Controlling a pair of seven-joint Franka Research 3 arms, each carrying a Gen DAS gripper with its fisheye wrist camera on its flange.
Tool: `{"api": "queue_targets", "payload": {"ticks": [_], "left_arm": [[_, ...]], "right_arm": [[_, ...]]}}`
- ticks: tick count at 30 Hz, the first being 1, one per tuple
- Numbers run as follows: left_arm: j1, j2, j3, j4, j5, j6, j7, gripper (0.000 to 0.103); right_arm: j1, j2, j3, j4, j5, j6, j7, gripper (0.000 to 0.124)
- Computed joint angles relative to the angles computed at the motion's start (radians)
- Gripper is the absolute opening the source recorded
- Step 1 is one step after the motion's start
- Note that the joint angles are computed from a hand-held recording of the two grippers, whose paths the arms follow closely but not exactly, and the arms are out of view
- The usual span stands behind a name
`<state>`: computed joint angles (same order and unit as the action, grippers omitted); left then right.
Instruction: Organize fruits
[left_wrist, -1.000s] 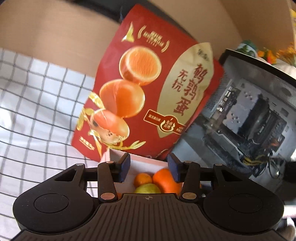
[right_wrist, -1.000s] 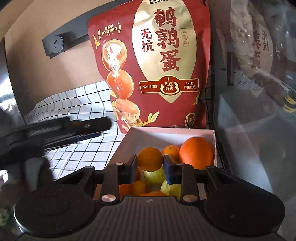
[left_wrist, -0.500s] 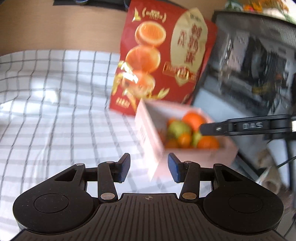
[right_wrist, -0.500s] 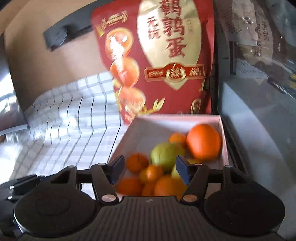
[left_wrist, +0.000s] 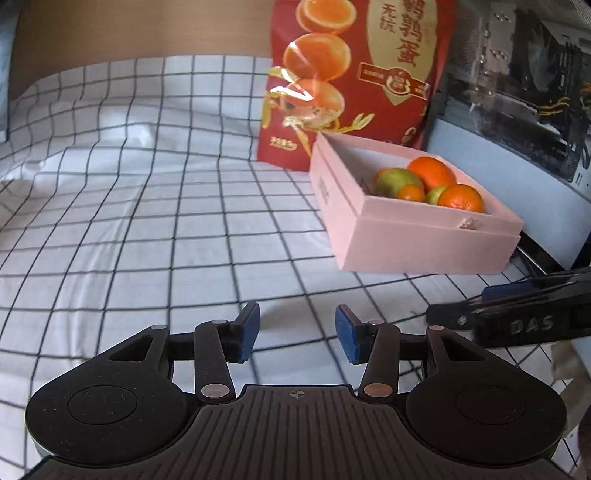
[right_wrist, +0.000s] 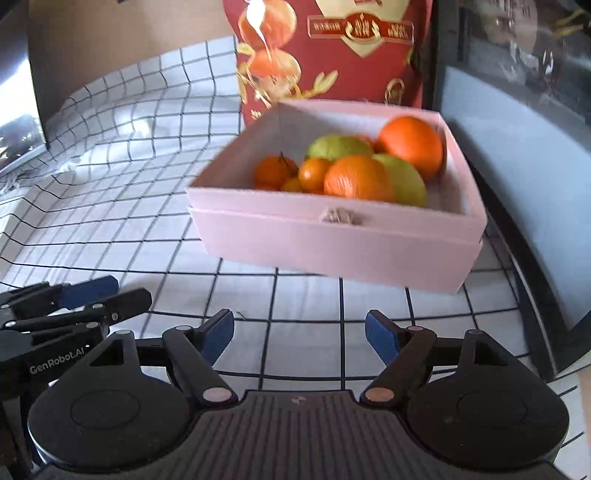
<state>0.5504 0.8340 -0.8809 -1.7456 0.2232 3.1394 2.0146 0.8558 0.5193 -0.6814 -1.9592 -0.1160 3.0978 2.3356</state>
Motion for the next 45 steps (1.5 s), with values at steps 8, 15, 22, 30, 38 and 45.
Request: {"api": "queue_targets", "payload": {"ticks": [8, 15, 22, 30, 38, 45], "left_arm": [[-0.138, -0.037, 0.134, 0.039, 0.023, 0.037, -0.079, 0.052], [-0.244, -0.079, 0.257, 0.043, 0.047, 0.072, -0.161, 0.054], [-0.302, -0.099, 0.331, 0.044, 0.089, 0.091, -0.238, 0.056], [-0.292, -0.094, 0.324, 0.05, 0.12, 0.086, -0.263, 0.056], [-0.288, -0.092, 0.32, 0.051, 0.129, 0.084, -0.269, 0.056], [-0.286, -0.091, 0.318, 0.051, 0.132, 0.083, -0.27, 0.056]], "right_arm": [[0.149, 0.134, -0.195, 0.015, 0.014, -0.012, 0.113, 0.103], [0.264, 0.238, -0.32, -0.016, 0.082, 0.042, 0.166, 0.103], [0.287, 0.265, -0.335, -0.016, 0.173, 0.044, 0.111, 0.103], [0.298, 0.279, -0.337, -0.014, 0.269, 0.042, 0.032, 0.103], [0.307, 0.291, -0.338, -0.01, 0.35, 0.039, -0.034, 0.103], [0.311, 0.296, -0.339, -0.008, 0.38, 0.038, -0.059, 0.103]]}}
